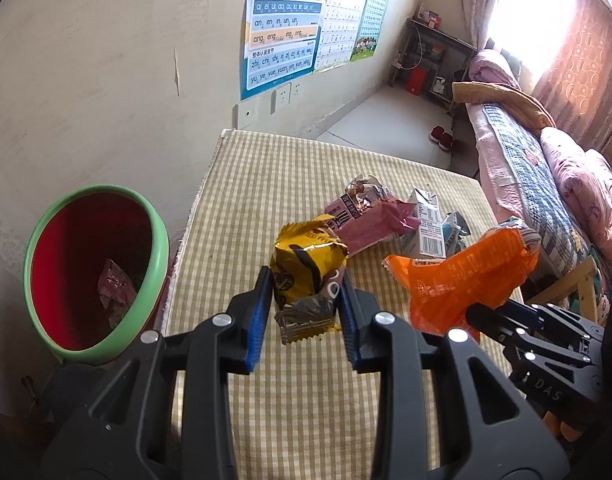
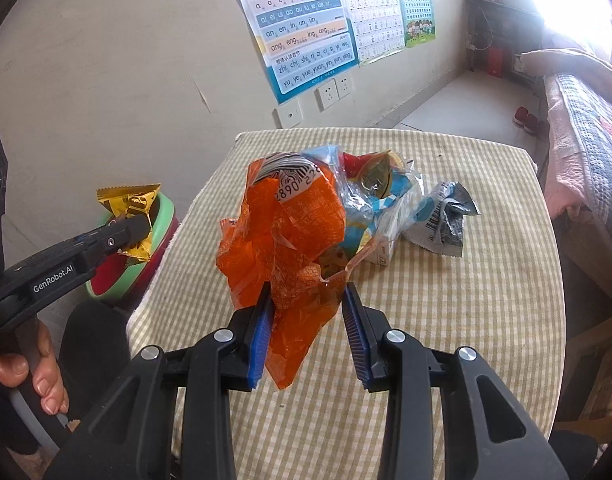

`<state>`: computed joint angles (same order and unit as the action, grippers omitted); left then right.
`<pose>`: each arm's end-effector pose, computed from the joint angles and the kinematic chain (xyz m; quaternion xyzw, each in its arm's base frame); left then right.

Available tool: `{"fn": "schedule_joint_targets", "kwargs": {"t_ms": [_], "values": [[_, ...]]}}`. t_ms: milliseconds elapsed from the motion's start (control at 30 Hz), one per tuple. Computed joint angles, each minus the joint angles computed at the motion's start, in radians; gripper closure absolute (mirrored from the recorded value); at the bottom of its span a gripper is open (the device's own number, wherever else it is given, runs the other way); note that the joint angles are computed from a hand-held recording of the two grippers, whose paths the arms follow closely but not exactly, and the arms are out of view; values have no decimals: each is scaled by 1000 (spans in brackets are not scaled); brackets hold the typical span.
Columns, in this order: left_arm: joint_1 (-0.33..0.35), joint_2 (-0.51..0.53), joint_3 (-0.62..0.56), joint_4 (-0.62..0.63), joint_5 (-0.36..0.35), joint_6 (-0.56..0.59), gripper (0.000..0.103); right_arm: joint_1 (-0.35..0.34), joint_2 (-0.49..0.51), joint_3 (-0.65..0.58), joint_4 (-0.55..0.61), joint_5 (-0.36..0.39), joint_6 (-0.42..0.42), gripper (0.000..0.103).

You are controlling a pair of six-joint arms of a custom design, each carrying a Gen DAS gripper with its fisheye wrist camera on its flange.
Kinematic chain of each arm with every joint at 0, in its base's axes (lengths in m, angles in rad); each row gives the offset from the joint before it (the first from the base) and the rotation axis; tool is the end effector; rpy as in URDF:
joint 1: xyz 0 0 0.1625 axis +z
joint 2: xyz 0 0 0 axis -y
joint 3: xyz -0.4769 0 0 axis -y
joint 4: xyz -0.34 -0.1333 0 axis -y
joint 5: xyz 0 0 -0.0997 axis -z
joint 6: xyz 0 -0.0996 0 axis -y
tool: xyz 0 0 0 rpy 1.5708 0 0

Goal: Collect trash

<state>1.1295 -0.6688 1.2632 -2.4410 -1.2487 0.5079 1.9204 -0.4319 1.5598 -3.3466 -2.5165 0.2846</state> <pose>-0.1830 -0.7734 0.2040 0.4272 0.8797 -0.1303 0.1633 0.2869 -0.6335 0.0686 -0.1175 -0.8482 0.4039 0.3218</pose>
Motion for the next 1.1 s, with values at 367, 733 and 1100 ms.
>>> {"fn": "schedule_joint_targets", "kwargs": {"t_ms": [367, 733, 1100], "values": [[22, 1, -46, -17, 11, -19, 72, 7, 26, -84, 54, 26, -29, 68], [33, 3, -68, -33, 28, -29, 72, 15, 61, -183, 113, 56, -78, 68], [44, 9, -96, -51, 68, -41, 72, 18, 96, -270, 157, 90, -117, 68]]}}
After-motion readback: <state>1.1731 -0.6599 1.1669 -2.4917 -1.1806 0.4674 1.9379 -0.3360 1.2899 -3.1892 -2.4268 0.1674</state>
